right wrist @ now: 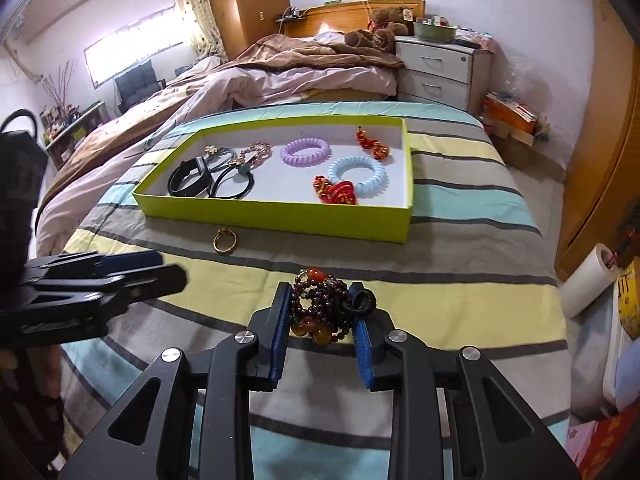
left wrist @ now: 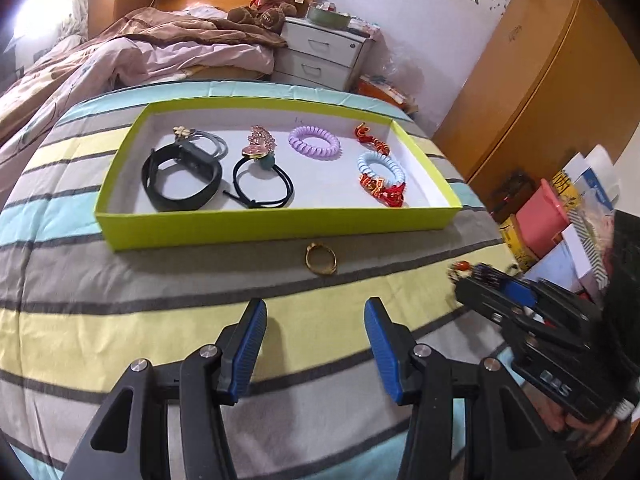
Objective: Organize jewelry
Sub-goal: 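Grasp the gold ring with left tool while right tool holds the beaded bracelet, then carry the gold ring and beaded bracelet into the yellow box with both tools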
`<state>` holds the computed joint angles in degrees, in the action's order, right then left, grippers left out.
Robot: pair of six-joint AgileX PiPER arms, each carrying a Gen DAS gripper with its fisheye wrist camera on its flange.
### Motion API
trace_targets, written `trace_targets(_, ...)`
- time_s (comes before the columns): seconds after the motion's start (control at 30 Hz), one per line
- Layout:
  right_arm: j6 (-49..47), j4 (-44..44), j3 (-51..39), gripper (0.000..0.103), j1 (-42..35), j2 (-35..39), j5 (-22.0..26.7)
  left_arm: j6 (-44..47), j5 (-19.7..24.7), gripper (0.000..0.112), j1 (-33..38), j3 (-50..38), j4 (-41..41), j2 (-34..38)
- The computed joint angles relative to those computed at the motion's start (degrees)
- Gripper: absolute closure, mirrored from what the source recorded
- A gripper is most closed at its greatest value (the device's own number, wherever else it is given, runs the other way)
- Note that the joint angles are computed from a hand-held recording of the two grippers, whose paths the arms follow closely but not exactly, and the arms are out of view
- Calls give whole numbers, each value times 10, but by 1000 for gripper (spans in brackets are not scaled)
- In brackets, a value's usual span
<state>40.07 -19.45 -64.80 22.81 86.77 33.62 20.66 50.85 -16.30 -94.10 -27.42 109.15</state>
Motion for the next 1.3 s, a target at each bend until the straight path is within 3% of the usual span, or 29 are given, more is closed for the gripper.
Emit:
trace_targets(0.17,17,-10,18,74,-3,-23,-1,-39,-13,62,-30,-45,48,29)
trace_targets(0.47,7,2,33,74,-15,-41,-13,-112,-46,62,-92,-74,213,60)
trace_targets(0.73,3,6,35,74,-20,-39,-24,-109,-54,68,-94,-82,211,68)
trace_targets(1.0,14,-3,30,74,-16,-32,-23,-110,-69,91,-93,-65,212,58)
trace_targets(1.3,64,-49,29,74,3,-35,-7,-86,-79,91,-79,-35,181,34)
